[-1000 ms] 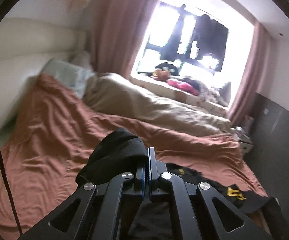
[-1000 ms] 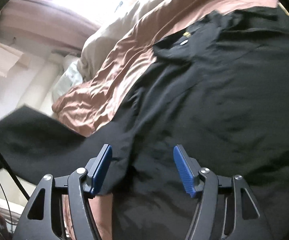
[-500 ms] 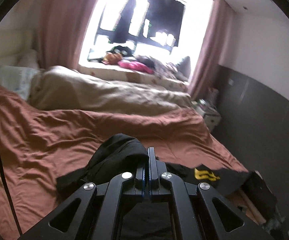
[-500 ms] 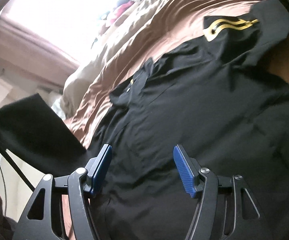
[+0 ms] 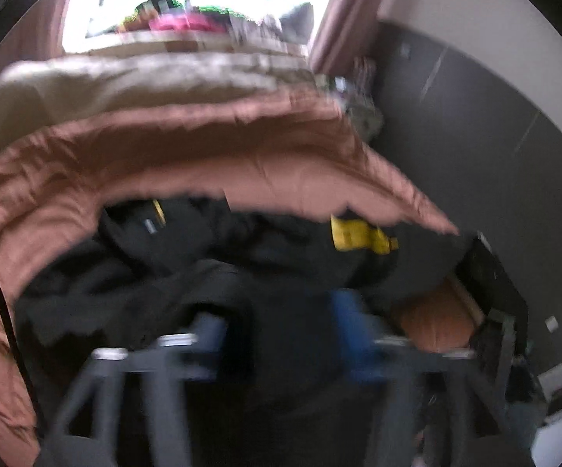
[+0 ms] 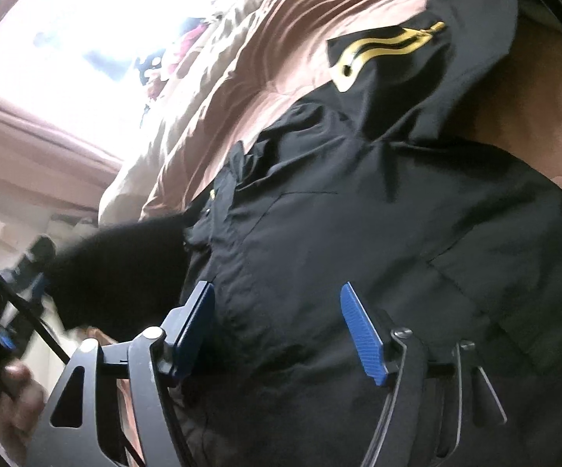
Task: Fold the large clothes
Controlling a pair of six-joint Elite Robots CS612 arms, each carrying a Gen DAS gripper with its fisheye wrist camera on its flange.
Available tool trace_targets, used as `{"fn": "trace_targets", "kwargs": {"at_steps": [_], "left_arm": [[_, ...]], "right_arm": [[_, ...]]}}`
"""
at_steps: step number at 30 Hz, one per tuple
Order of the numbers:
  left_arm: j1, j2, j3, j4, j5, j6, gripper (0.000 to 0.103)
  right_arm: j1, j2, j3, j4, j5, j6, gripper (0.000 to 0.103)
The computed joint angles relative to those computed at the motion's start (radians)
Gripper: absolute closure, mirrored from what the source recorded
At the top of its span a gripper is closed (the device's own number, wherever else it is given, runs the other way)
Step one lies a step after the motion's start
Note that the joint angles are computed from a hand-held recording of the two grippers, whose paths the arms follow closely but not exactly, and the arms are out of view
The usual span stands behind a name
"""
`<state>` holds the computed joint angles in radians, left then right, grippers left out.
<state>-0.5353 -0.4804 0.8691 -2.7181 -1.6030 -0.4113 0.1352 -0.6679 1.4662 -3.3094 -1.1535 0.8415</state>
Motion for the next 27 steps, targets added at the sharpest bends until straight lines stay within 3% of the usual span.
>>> {"fn": "trace_targets", "kwargs": {"at_steps": [1,4,8,12,17,21,27], "left_arm": [[0.0,0.003,0.001,0.016,-0.009,0.006,0.016],[0.001,-0.009,0.028,0.073,-0.009,0.019,0.015],[0.014,-0.063,0.136,0.045,-0.002,-0.013,0.015],[0.026,-0.129,0.261,0.026,0.092,-0.065,0.015],[0.046,-0.198,0.408,0.006,0.193,-0.153,0.015],[0.061,-0.227,0.498,-0.023,0.22,-0.226,0.015],[0.083,-0.218,0.561,-0.032,0.201,-0.303,0.016]], "right_arm": [[-0.002,0.001,0.001,0.001,-0.003,0.004,0.037],[-0.011,0.003,0.007,-0.013,0.008,0.035,0.037],[-0.009,0.008,-0.003,0.004,0.016,0.021,0.036],[0.01,0.018,-0.044,0.06,0.034,-0.072,0.036],[0.051,0.029,-0.107,0.173,0.006,-0.26,0.036],[0.096,0.04,-0.17,0.305,-0.084,-0.452,0.036],[0.15,0.066,-0.243,0.419,-0.253,-0.593,0.036]]}}
